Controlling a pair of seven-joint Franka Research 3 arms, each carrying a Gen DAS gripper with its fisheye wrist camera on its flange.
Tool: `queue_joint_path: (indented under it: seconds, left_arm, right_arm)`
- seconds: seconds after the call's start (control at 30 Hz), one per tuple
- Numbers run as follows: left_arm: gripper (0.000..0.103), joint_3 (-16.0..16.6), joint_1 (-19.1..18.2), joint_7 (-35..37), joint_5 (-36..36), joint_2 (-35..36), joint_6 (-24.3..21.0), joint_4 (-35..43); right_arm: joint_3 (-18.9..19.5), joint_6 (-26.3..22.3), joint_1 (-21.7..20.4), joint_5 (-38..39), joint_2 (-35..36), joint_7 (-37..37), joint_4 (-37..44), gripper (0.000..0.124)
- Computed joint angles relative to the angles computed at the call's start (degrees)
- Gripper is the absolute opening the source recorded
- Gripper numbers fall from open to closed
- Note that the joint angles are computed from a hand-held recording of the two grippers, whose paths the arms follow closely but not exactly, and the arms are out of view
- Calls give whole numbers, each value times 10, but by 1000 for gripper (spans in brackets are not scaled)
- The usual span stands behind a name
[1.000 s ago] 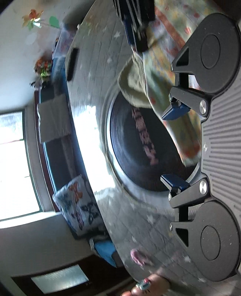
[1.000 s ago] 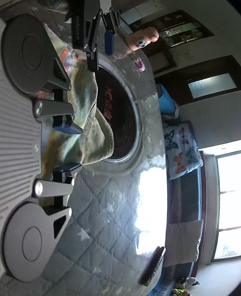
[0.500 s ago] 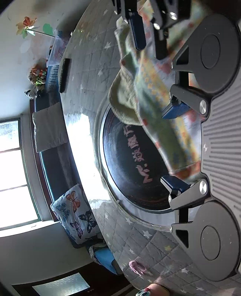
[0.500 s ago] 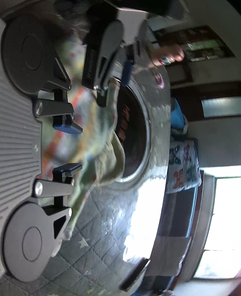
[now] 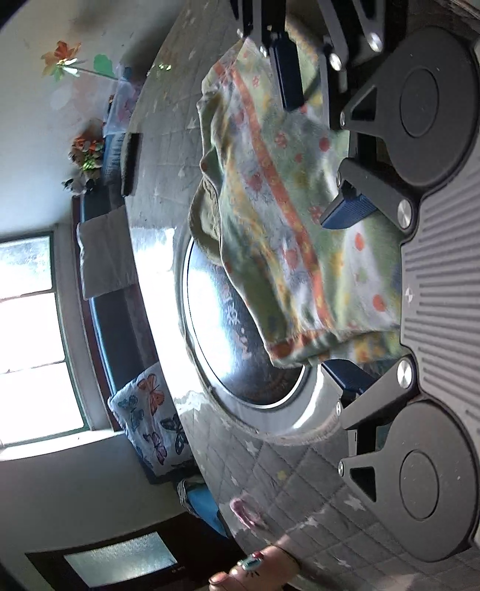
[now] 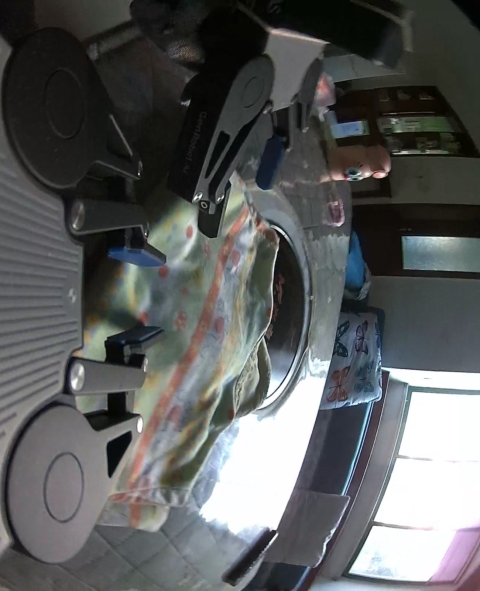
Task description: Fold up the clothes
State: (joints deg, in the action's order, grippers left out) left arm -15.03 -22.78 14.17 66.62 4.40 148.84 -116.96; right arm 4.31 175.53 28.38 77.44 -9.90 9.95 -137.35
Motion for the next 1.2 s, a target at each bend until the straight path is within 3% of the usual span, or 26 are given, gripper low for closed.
queue_joint_path:
  seconds: [0.17, 0.33, 0.4, 0.47, 0.53, 0.63, 0.8, 0.97, 1.07, 1.2]
  left_arm:
    - [84, -1, 4, -22, -3, -18, -2, -20]
    - [88, -5, 12, -36, 3, -35, 0, -43]
    - [92, -6, 17, -46, 11, -41, 6, -47]
    - [102, -8, 20, -64, 31, -45, 4, -47]
    - [103, -10, 22, -89, 61, -47, 6, -45]
    - [103, -11, 25, -110, 82, -44, 1, -34]
    - [103, -10, 23, -131, 100, -27, -32, -4]
    - [103, -2, 18, -85, 50, 1, -64, 29]
    - [103, 5, 18, -58, 8, 16, -75, 45]
    - [103, 18, 25, -37, -53, 31, -60, 55]
  right_arm:
    - [-8, 17, -8, 38, -31, 10, -27, 43]
    - [-5, 22, -52, -97, -57, 176, -79, 43]
    - [-22, 18, -47, -112, -65, 187, -85, 44]
    - [-44, 26, -30, -114, -65, 177, -80, 54]
    - [-81, 36, 8, -74, -54, 126, -55, 64]
    - [-98, 40, 23, -12, -17, 54, -3, 65]
    - [-70, 13, -23, -57, 62, 97, 72, 67]
    - [-45, 1, -70, -181, 118, 235, 107, 67]
    - [-23, 11, -91, -169, 126, 222, 111, 73]
    - [14, 31, -108, -29, 109, 84, 114, 96]
